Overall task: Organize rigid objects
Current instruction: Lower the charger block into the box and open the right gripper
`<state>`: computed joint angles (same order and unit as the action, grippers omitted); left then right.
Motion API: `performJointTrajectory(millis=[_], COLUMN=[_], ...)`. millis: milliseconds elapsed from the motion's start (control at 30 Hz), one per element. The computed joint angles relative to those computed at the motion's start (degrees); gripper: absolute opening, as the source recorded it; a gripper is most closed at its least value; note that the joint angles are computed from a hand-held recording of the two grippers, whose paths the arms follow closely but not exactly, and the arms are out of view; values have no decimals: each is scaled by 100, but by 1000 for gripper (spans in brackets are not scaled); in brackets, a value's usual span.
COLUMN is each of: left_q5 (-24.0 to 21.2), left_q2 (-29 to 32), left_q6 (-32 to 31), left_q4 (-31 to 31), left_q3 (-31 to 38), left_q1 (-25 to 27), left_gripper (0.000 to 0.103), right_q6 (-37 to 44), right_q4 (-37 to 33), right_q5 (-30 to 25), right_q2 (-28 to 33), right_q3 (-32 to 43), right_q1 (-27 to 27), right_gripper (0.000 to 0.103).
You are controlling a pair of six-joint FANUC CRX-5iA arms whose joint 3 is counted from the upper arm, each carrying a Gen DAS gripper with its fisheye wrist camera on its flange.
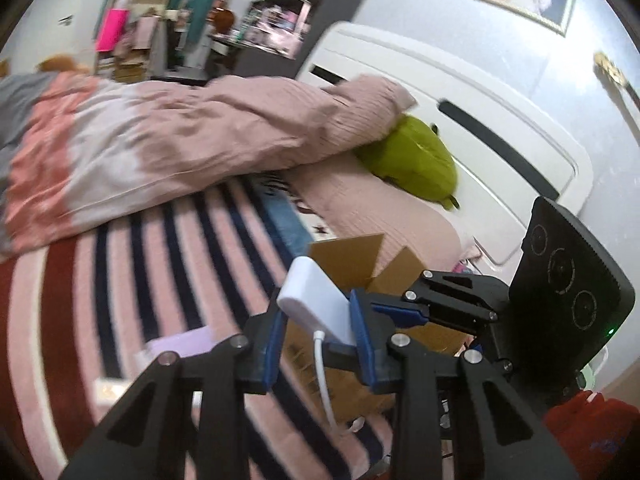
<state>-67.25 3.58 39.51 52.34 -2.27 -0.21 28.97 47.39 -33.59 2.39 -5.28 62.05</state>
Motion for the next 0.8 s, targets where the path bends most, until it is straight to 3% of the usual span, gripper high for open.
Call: performJointTrajectory(millis=[233,433,600,667,733,800], left_q5=[-129,-504,-720,-719,-639,-571], left_q2=[806,1257,1453,1443,1388,1281], left_q6=[722,1143,1302,1403,1440,1369], left_q4=[-738,-1210,-1377,-1580,-1679,-1658], left_q3=[998,1506,1734,1803,1780,1668], left_q1=[-976,-1264,-1371,-1422,-1441,-1403], left_gripper=[28,28,28,37,57,59], right_q6=[-333,349,583,580,563,694], right_q4=[-341,-1418,-1834,-1825,-1796,-1741], right_q5=[-636,-1277,-1812,-2034,-2192,-2470], right_q2=[-659,-674,-601,-555,-525,-418], right_q3=[-622,-417,-197,-124,-100,17], right_q1=[-220,-346,-318,-260,-209,-127], right_gripper=[22,22,23,24,29,38])
